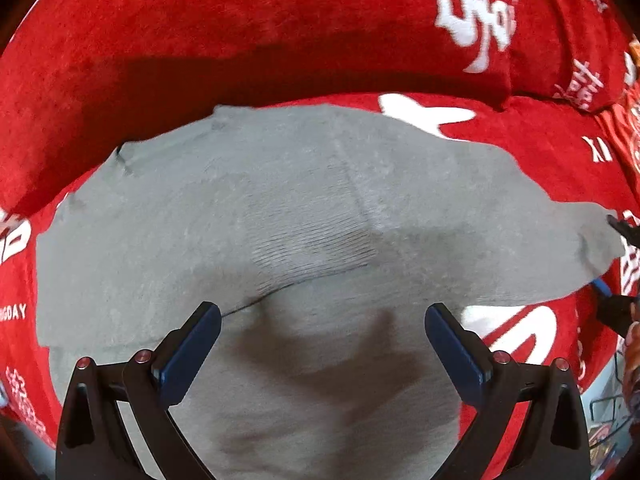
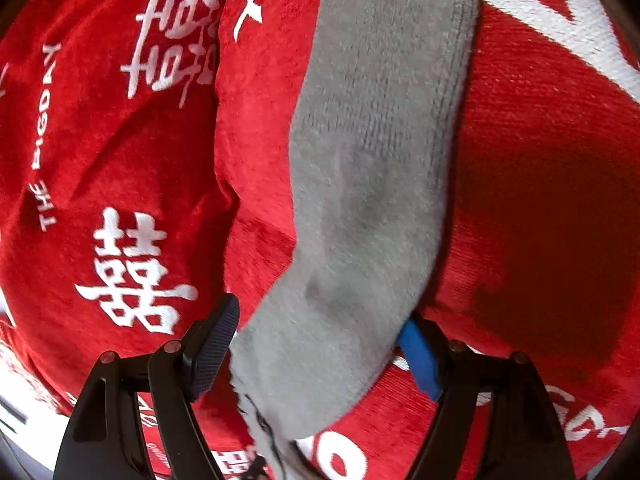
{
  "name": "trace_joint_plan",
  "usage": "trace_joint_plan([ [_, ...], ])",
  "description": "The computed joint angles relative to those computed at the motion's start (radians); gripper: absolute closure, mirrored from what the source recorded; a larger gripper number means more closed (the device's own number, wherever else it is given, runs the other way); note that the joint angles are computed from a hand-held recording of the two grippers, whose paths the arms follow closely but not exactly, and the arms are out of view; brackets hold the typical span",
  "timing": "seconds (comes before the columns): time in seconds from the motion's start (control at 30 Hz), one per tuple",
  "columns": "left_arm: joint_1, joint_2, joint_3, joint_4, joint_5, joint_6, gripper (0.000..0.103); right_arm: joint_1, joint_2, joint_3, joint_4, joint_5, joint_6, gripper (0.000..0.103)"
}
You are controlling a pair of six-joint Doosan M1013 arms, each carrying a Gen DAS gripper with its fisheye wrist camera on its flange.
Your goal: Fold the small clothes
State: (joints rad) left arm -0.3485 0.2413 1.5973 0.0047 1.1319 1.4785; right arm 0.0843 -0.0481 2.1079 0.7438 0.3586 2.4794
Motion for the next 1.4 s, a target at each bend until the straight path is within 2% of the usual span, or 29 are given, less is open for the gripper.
trace_joint_plan([
  [0.03, 0.006, -0.003, 0.003, 0.006, -0.001, -0.015, 0.001, -0.002, -0.001, 0.005, 0.034, -0.007, -0.023, 0.026],
  [0.07, 0.011, -0.004, 0.006, 0.005, -0.004, -0.020, 0.001, -0.001, -0.003, 0.007, 0.052, -0.014, -0.025, 0.048],
  [0.1, 0.017, -0.007, 0.009, 0.002, -0.006, -0.023, 0.001, -0.002, -0.004, 0.012, 0.082, -0.020, -0.042, 0.083],
  [0.13, 0.023, -0.011, 0.012, 0.002, -0.009, -0.024, 0.001, -0.003, -0.003, 0.018, 0.130, -0.027, -0.069, 0.094],
  [0.17, 0.027, -0.016, 0.016, 0.013, -0.012, -0.029, 0.001, -0.003, -0.004, 0.027, 0.201, -0.044, -0.122, 0.096],
  [0.2, 0.031, -0.020, 0.021, 0.024, -0.016, -0.034, 0.001, -0.001, -0.005, 0.032, 0.271, -0.062, -0.190, 0.096],
  [0.3, 0.047, -0.031, 0.028, 0.044, -0.026, -0.048, 0.001, 0.003, 0.004, 0.005, 0.355, -0.062, -0.352, 0.096],
  [0.4, 0.072, -0.037, 0.031, 0.046, -0.037, -0.067, 0.001, 0.010, 0.043, -0.069, 0.470, 0.000, -0.597, 0.096],
  [0.53, 0.116, -0.041, 0.033, 0.065, -0.047, -0.118, 0.001, 0.044, 0.116, -0.198, 0.495, 0.087, -0.786, 0.096],
  [0.63, 0.151, -0.047, 0.036, 0.075, -0.061, -0.139, 0.001, 0.100, 0.207, -0.349, 0.448, 0.178, -0.895, 0.096],
  [0.77, 0.198, -0.055, 0.044, 0.093, -0.084, -0.151, 0.001, 0.191, 0.342, -0.547, 0.348, 0.306, -0.948, 0.096],
  [0.87, 0.238, -0.056, 0.052, 0.097, -0.094, -0.164, 0.001, 0.261, 0.443, -0.668, 0.282, 0.389, -0.923, 0.096],
  [0.97, 0.275, -0.052, 0.061, 0.083, -0.101, -0.175, 0.001, 0.318, 0.541, -0.774, 0.166, 0.486, -0.824, 0.096],
  [1.03, 0.300, -0.045, 0.067, 0.070, -0.095, -0.167, 0.001, 0.344, 0.588, -0.829, 0.043, 0.556, -0.720, 0.096],
  [1.1, 0.314, -0.042, 0.072, 0.062, -0.092, -0.156, 0.001, 0.353, 0.608, -0.847, -0.012, 0.600, -0.620, 0.090],
  [1.13, 0.325, -0.042, 0.075, 0.056, -0.093, -0.144, 0.001, 0.352, 0.601, -0.832, -0.004, 0.586, -0.597, 0.087],
  [1.17, 0.331, -0.043, 0.078, 0.051, -0.097, -0.136, 0.001, 0.349, 0.587, -0.808, 0.008, 0.559, -0.583, 0.078],
  [1.2, 0.339, -0.045, 0.080, 0.042, -0.101, -0.125, 0.001, 0.347, 0.567, -0.780, 0.013, 0.519, -0.558, 0.064],
  [1.23, 0.348, -0.046, 0.081, 0.032, -0.105, -0.112, 0.001, 0.343, 0.545, -0.747, 0.016, 0.468, -0.528, 0.059],
  [1.27, 0.357, -0.046, 0.081, 0.021, -0.108, -0.100, 0.001, 0.337, 0.528, -0.720, 0.014, 0.415, -0.483, 0.058],
  [1.37, 0.380, -0.045, 0.076, -0.016, -0.110, -0.070, 0.001, 0.330, 0.530, -0.716, -0.052, 0.379, -0.316, 0.061],
  [1.4, 0.386, -0.045, 0.075, -0.028, -0.110, -0.062, 0.001, 0.328, 0.536, -0.717, -0.056, 0.364, -0.284, 0.079],
])
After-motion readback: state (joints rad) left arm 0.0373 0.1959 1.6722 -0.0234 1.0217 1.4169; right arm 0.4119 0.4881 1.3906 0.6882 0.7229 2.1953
